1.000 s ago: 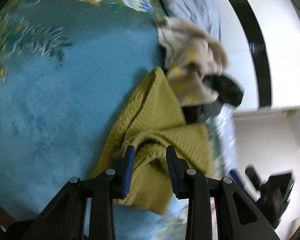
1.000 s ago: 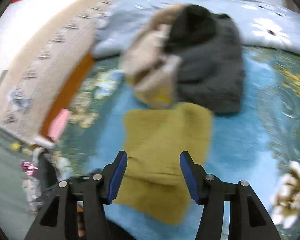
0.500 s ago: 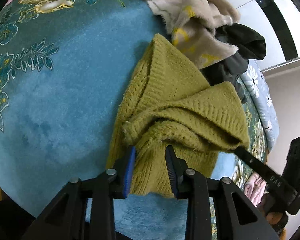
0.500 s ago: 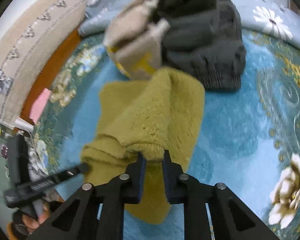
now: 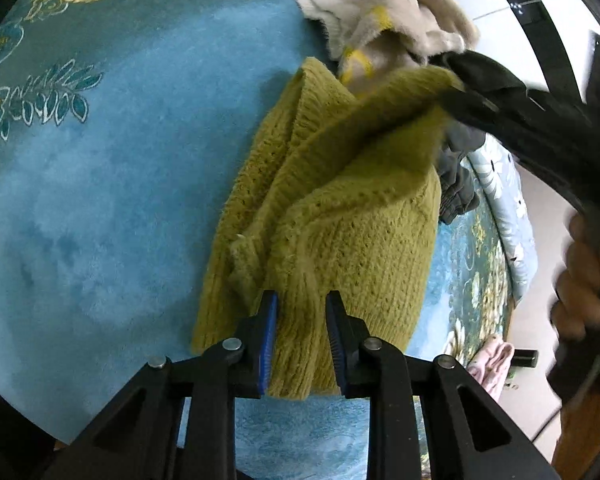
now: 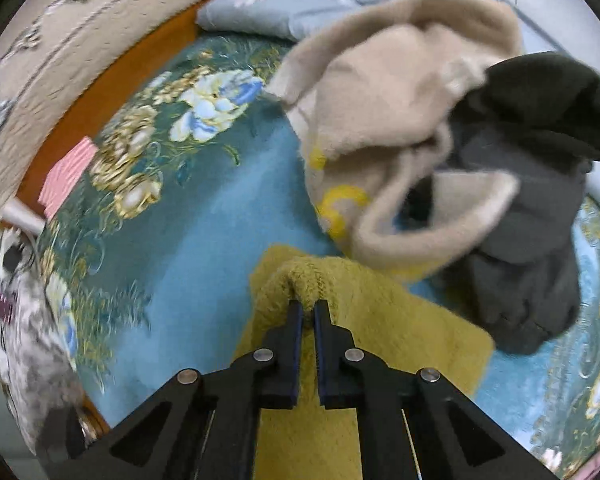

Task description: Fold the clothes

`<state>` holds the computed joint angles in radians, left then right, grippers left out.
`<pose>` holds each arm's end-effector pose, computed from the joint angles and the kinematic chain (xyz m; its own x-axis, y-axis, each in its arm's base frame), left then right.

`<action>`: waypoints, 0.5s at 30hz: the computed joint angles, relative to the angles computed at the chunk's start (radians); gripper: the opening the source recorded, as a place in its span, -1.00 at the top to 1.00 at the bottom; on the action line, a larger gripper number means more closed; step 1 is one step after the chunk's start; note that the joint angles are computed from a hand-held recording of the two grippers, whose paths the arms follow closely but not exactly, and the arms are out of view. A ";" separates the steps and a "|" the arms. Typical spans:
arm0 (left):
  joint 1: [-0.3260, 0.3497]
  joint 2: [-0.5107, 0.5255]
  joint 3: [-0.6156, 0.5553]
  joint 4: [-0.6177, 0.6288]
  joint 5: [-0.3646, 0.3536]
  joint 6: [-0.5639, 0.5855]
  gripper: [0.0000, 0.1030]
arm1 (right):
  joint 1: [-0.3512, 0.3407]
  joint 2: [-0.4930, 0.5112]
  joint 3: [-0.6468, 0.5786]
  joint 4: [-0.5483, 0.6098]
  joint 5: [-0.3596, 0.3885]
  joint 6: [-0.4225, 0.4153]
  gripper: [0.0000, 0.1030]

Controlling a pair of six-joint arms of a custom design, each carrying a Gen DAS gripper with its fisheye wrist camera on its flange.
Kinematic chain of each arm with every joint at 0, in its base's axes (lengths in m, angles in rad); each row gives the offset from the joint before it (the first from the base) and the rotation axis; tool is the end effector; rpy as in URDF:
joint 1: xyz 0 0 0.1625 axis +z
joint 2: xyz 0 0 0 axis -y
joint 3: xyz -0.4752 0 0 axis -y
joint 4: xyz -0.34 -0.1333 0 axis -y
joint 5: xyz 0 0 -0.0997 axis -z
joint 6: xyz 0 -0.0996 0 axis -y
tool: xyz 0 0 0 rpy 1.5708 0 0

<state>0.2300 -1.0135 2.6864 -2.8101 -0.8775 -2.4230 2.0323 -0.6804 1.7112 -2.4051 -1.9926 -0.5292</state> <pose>-0.2228 -0.2545 0.1162 -0.6465 -0.7460 0.1600 -0.6084 0.3776 -0.6980 0.3608 -0.5177 0.0612 -0.4540 -0.8558 0.2480 -0.7714 0.5168 0.3712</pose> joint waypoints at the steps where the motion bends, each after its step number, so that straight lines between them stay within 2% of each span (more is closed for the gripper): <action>1: -0.001 0.003 0.008 -0.018 0.001 -0.002 0.51 | 0.004 0.023 -0.012 0.003 -0.009 0.017 0.87; 8: 0.012 0.012 0.033 -0.082 -0.001 0.017 0.51 | 0.016 0.135 -0.078 0.034 -0.074 0.116 0.87; 9: 0.008 0.012 0.039 -0.087 0.001 0.009 0.51 | 0.011 0.139 -0.087 0.053 -0.065 0.132 0.80; 12: -0.005 0.005 0.060 -0.095 0.004 -0.023 0.51 | -0.008 0.140 -0.115 0.121 -0.015 0.168 0.78; 14: -0.012 -0.001 0.068 -0.085 0.005 -0.048 0.51 | -0.021 0.115 -0.125 0.158 0.047 0.156 0.69; 15: -0.020 -0.003 0.073 -0.083 0.011 -0.064 0.51 | -0.031 0.086 -0.113 0.156 0.084 0.142 0.53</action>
